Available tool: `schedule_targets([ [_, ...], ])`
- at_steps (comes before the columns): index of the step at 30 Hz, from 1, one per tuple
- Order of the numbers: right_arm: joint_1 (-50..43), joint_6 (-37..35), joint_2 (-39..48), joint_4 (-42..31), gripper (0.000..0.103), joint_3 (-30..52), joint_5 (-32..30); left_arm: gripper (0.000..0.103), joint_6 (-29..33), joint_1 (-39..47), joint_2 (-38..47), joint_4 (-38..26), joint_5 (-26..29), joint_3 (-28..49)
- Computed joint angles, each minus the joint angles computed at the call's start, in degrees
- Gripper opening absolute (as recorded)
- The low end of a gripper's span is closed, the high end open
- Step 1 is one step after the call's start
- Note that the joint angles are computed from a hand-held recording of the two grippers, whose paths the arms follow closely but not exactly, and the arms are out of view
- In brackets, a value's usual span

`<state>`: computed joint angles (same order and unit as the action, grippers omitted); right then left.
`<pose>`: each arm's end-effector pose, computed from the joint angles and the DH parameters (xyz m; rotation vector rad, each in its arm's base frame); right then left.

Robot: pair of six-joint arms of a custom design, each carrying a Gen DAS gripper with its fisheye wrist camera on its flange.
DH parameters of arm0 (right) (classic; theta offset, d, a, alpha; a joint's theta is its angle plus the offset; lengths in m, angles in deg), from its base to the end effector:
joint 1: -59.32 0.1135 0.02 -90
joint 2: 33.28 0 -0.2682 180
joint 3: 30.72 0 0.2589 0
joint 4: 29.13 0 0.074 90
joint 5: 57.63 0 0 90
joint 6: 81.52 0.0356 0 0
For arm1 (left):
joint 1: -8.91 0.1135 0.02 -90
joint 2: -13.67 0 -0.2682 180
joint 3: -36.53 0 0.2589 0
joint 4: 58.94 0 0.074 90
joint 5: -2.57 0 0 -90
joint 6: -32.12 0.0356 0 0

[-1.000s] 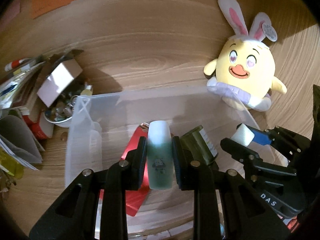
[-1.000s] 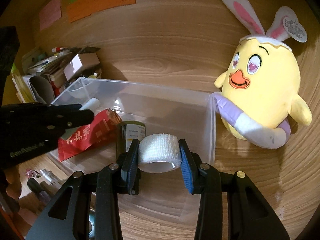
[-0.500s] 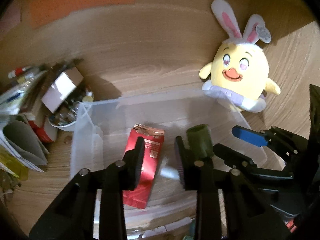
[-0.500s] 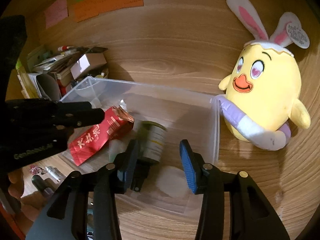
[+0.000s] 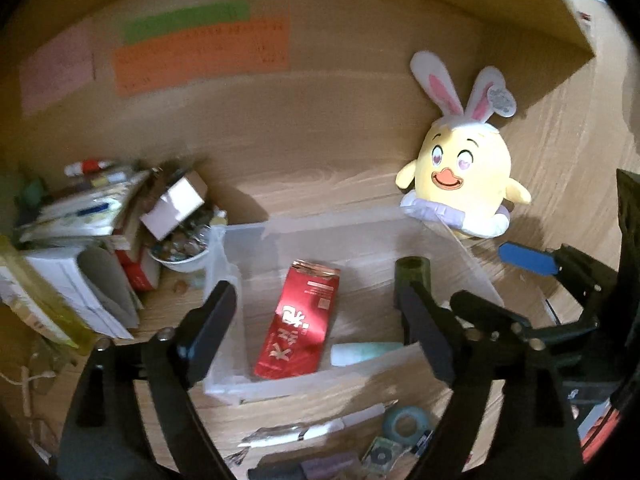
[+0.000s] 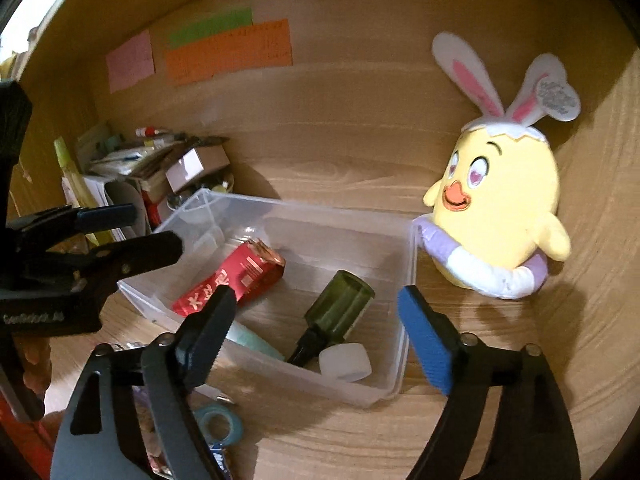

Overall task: Organize objects
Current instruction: 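Open the left tool into the box while the right tool releases the tape roll, then grasp the dark purple-capped bottle with the left tool while the right tool grasps the red-capped tube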

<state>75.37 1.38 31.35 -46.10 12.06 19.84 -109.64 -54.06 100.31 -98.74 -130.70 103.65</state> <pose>0.2190 0.0710 0.1913 -0.5665 2.1774 0.3299 0.1577 -0.2555 0.2088 -0.0237 2.2476 -0.0382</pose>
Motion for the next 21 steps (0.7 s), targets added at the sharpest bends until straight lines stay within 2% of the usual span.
schedule_targets([
  [4, 0.62, 0.79, -4.84, -2.22, 0.082, -1.92, 0.24, 0.097, -3.1, -3.97, -2.15, -3.85, -3.85, -0.64],
  [10, 1.69, 2.3, -12.15, -5.63, 0.082, -5.79, 0.57, 0.098, -8.75, -8.82, -3.02, -9.45, -5.87, -1.89],
  [14, 3.18, 3.23, -16.24, -7.94, 0.082, -8.13, 1.78, 0.098, -13.19, -11.54, -3.87, -11.63, -5.73, -4.23],
  [21, 8.13, 5.89, -22.52, -10.83, 0.082, -12.88, 6.55, 0.098, -18.66, -13.84, -4.74, -11.85, -3.35, -9.34],
])
